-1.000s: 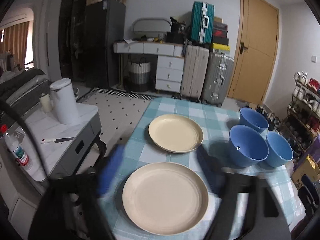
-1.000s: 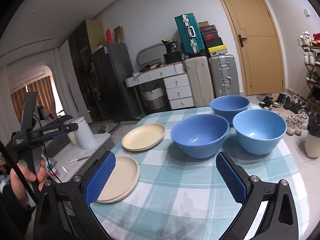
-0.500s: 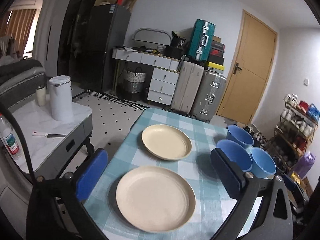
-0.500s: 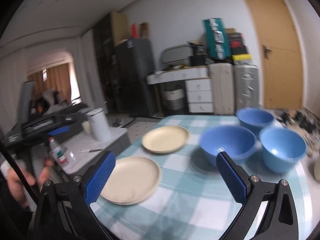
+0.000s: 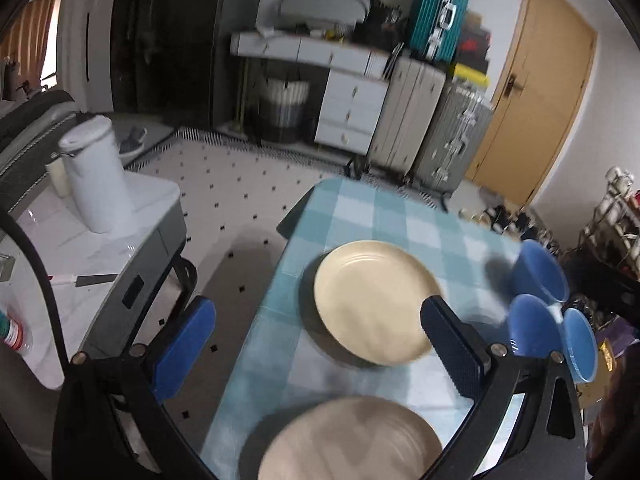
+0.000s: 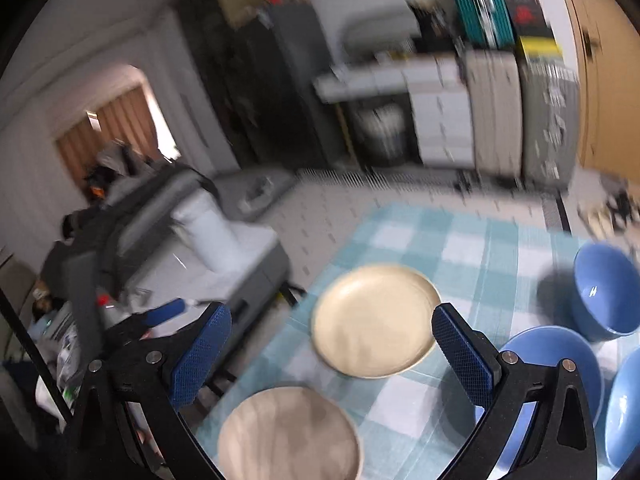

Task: Organize plates and bowls
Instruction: 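Close the right gripper on the plate rim while the left gripper keeps holding it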

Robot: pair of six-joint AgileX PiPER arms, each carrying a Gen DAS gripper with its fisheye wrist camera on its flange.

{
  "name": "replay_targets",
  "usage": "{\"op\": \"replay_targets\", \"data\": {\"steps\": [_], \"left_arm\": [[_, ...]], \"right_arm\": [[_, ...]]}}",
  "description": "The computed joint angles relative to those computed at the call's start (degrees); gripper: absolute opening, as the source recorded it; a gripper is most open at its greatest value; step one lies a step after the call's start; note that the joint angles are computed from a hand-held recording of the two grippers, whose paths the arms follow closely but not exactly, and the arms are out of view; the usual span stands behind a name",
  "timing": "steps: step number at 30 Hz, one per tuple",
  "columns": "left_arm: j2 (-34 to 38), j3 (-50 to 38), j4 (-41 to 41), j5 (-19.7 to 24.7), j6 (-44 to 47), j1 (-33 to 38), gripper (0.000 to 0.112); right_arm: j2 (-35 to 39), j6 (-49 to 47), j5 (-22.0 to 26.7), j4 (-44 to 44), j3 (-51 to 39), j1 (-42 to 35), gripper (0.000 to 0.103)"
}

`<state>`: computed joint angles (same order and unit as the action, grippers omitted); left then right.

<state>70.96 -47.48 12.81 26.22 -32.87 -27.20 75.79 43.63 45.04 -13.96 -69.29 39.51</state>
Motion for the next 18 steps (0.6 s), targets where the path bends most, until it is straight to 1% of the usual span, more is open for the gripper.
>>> {"op": "replay_targets", "data": {"steps": [1, 2, 3, 4, 5, 6, 7, 9, 10, 12, 13, 14, 15, 16, 18], "left_arm": [[3.5, -2.2, -4.1, 0.7, 4.1, 1.7, 0.103], [6.6, -3.9, -8.4, 1.1, 8.1, 3.4, 0.103], [9.8, -5.5, -14.1, 0.9, 13.3, 5.2, 0.103], [13.1, -7.4, -18.4, 1.9, 16.8, 6.5, 0.103], [15.7, -9.5, -20.5, 3.9, 18.9, 7.4, 0.103], [19.2, -12.5, -21.9, 6.8, 20.8, 8.1, 0.103], [22.0, -14.9, -22.7, 8.6, 21.9, 8.5, 0.102], [24.9, -16.9, -19.7, 8.0, 19.5, 7.8, 0.102], [26.3, -18.1, -20.4, 8.6, 20.7, 7.8, 0.102], [29.1, -20.3, -24.5, 9.7, 24.7, 8.6, 0.102], [30.3, -21.2, -26.2, 10.3, 26.0, 9.1, 0.102], [32.1, -23.1, -25.6, 11.7, 25.6, 8.9, 0.102], [33.7, -24.8, -24.6, 13.2, 25.5, 8.6, 0.102], [34.8, -25.7, -23.6, 13.4, 25.3, 8.0, 0.102], [35.1, -25.5, -23.1, 12.5, 25.2, 8.0, 0.102]], "right_arm": [[3.8, -3.7, 1.3, 4.1, -2.3, -3.0, 0.102], [9.2, -8.8, 3.8, 9.9, -6.0, -6.6, 0.102], [12.3, -11.8, 5.2, 13.4, -8.2, -8.5, 0.102], [15.6, -14.4, 6.5, 17.0, -10.2, -10.7, 0.096], [18.3, -15.1, 7.5, 18.3, -12.0, -11.9, 0.089], [21.4, -14.9, 9.8, 18.3, -14.6, -12.7, 0.088], [23.6, -14.3, 11.2, 17.9, -16.3, -13.2, 0.088], [26.5, -14.4, 12.4, 18.2, -17.9, -14.6, 0.088], [28.7, -14.2, 13.5, 18.3, -19.7, -15.4, 0.088], [30.1, -12.8, 13.2, 17.7, -19.3, -16.7, 0.088], [31.4, -12.7, 13.3, 19.4, -19.3, -18.3, 0.088], [32.2, -13.1, 13.1, 21.7, -19.1, -19.6, 0.088], [32.6, -13.1, 11.9, 23.9, -18.2, -21.0, 0.087], [33.2, -12.1, 11.2, 24.4, -17.9, -21.7, 0.087], [34.8, -10.8, 12.5, 21.8, -19.1, -21.5, 0.086]]}}
